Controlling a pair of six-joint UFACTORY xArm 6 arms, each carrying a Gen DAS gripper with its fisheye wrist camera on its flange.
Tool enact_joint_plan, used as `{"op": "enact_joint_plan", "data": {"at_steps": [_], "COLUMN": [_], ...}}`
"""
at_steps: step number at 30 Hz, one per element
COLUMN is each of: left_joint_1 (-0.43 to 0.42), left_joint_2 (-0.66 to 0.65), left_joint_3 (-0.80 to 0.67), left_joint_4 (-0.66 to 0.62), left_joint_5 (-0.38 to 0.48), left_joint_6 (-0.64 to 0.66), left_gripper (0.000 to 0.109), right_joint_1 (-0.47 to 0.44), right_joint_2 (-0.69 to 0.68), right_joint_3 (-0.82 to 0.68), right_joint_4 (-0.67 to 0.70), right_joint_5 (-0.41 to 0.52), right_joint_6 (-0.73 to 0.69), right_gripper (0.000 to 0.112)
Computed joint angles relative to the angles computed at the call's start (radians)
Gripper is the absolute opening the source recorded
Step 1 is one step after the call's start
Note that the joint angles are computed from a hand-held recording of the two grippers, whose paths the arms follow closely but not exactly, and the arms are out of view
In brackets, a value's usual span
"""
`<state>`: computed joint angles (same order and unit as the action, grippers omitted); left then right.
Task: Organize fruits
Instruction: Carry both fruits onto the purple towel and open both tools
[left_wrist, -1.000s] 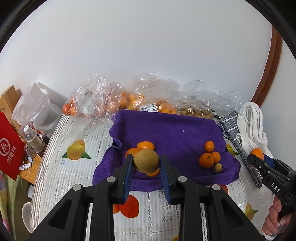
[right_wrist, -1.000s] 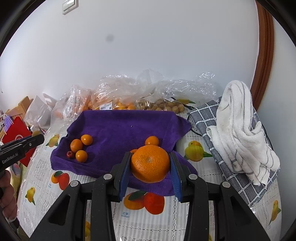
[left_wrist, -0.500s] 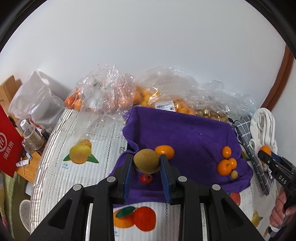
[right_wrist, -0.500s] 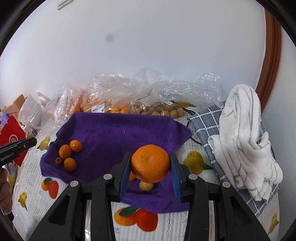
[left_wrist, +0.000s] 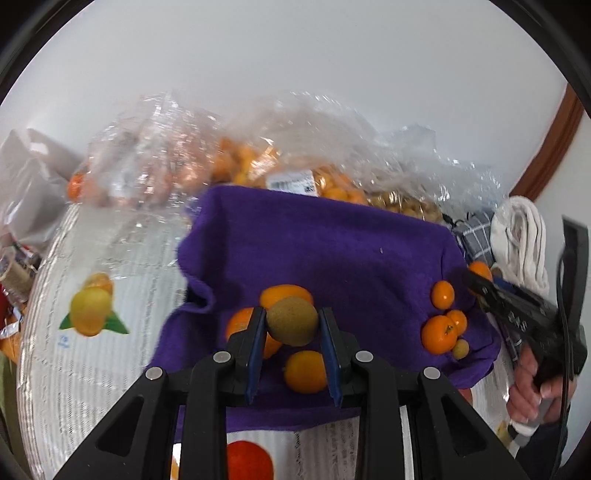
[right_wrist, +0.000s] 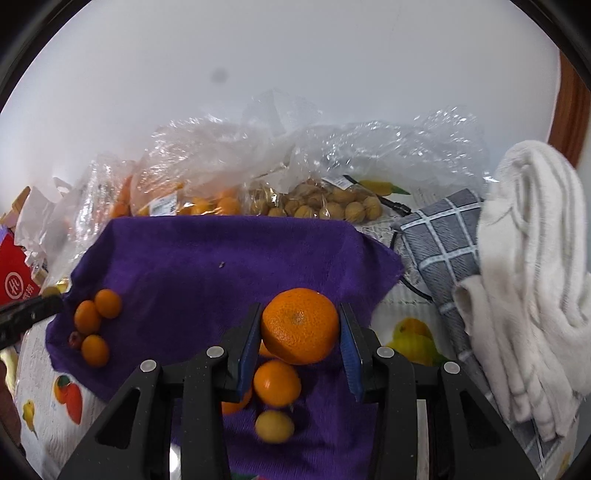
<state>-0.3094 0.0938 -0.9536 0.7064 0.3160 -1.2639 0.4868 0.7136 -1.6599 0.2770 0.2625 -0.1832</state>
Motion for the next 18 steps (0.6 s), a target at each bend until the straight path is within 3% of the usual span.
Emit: {"op": "enact_joint_plan", "data": {"at_steps": [10, 18], "left_joint_1": [0.0, -0.001], "left_joint_2": [0.101, 0.13], "left_joint_3": [-0.067, -0.087], "left_joint_4": [-0.148, -0.17], "left_joint_5": [-0.024, -0.024], "left_joint_6": [0.141, 0.162], "left_gripper": [0.027, 0.027], "right_joint_1": [-0.005, 0.003], "right_joint_2": [0.216, 0.273], "right_joint_3": [-0.321, -0.413], "right_joint_4": [-0.092, -0.096], "right_joint_5": [0.15, 0.23], "right_joint_6": [0.113, 0.108], "right_gripper": [0.04, 0.04]}}
